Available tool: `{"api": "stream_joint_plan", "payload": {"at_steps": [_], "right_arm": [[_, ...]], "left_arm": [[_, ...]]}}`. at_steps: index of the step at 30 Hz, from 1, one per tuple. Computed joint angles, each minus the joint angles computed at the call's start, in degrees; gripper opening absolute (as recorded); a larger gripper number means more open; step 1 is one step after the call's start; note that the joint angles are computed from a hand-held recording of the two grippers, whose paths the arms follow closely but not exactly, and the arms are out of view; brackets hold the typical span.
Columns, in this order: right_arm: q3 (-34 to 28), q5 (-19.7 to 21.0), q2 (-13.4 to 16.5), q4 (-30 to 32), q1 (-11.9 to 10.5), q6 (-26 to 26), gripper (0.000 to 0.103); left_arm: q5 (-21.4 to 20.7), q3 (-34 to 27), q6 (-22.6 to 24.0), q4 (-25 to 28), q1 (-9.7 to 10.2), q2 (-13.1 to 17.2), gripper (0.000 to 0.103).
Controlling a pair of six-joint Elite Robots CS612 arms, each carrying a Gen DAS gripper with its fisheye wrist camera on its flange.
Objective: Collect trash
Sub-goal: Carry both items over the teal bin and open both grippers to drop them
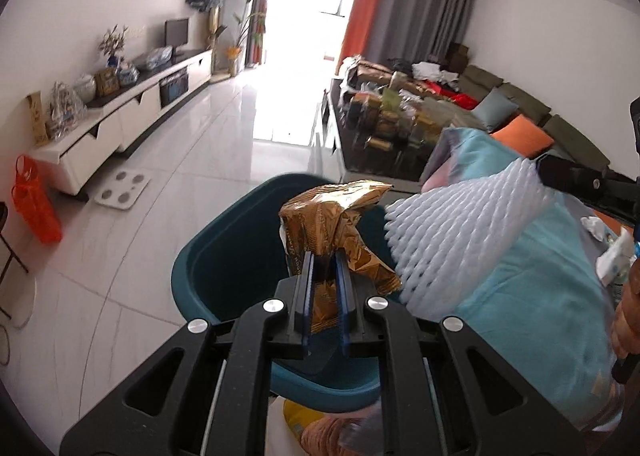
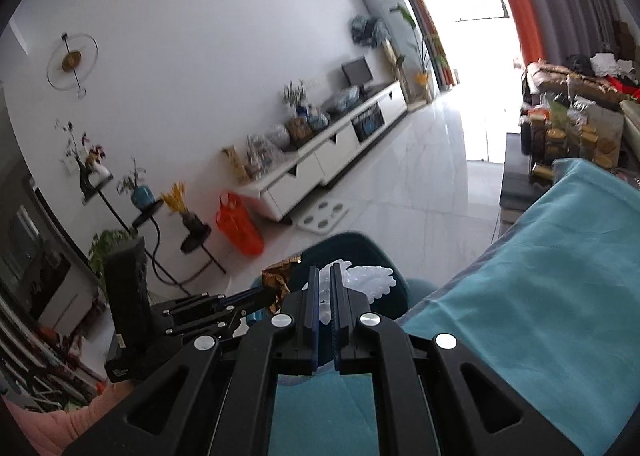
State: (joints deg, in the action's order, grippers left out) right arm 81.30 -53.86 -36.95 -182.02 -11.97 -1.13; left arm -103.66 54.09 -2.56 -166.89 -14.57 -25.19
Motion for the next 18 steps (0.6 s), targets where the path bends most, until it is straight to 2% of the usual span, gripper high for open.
{"api": "stream_joint_plan", "payload": {"at_steps": [9,11,12,14,18], "right_arm": [[-5.5,-4.7,2.3,10.9,2.2,-3.5,0.007],[-6.2,-5.5,2.5,13.0,2.6,-4.1,0.012],[-6.3,-5.7,2.6,13.2,2.6,-4.0,0.019],[-6.3,-5.8,2.7,13.2,2.6,-3.6,0.024],[-5.0,-6.0,2.0,11.1,2.5,-3.0,0.024]], "left_arm": [[1.9,-6.0,-1.9,6.3,-0.06,4.1,0.014],[2.4,-7.1,-2.5,7.4,-0.10,4.7,0.021],[2.3,-7.6,-2.9,7.6,-0.13,5.0,0.023],[2.8,-7.8,-3.2,7.5,-0.26,5.2,0.030],[3.5,-6.2,-3.5,5.8,-0.48,4.4,0.032]]}}
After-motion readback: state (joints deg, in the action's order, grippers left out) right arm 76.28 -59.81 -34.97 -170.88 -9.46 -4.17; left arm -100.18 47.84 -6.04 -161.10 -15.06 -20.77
